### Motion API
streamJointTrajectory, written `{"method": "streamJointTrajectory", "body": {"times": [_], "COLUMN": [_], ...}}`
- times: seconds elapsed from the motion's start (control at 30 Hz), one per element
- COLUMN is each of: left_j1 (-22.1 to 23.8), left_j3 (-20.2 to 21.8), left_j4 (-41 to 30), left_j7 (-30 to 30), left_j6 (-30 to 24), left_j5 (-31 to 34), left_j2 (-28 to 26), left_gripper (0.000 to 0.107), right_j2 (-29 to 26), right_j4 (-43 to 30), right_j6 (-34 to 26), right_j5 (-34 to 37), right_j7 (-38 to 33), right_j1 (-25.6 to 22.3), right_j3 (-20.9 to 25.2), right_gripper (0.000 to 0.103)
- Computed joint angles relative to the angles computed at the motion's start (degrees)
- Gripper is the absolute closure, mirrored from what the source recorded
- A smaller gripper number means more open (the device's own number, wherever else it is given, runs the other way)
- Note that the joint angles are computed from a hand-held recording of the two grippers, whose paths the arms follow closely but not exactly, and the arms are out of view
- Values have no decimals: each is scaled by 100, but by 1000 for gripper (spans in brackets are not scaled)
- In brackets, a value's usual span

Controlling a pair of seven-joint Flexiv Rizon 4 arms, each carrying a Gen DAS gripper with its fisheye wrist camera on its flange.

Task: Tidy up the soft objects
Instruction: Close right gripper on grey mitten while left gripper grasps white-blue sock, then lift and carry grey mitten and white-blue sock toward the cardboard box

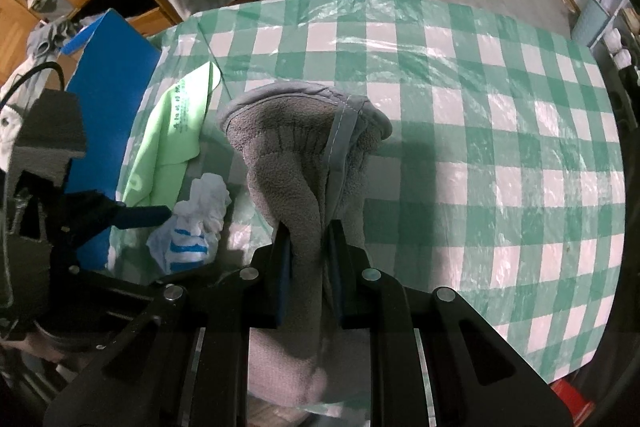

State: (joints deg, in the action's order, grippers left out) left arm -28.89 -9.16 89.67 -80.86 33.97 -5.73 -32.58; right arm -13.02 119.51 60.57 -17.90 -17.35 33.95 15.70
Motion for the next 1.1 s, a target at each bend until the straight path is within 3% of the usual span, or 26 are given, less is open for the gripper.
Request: {"method": "streamJointTrajectory", "body": {"times": [0.33, 1.1], "left_j1": [-66, 193], "left_j3": [19, -18], "left_j4": [75, 642], "left_j7": [115, 415], "left_j6": [374, 1102], "left_j5": [165, -53], "left_j2": [56, 875], "left_gripper": [59, 60], "right_j2": [112, 360], "right_j4": [104, -118], "right_j6": [60, -146], "right_j5": [-92, -718], "right_j7": [82, 325], "right_j1": [0, 62], "right_j3": [-5, -4], "right_gripper": [88, 88]}}
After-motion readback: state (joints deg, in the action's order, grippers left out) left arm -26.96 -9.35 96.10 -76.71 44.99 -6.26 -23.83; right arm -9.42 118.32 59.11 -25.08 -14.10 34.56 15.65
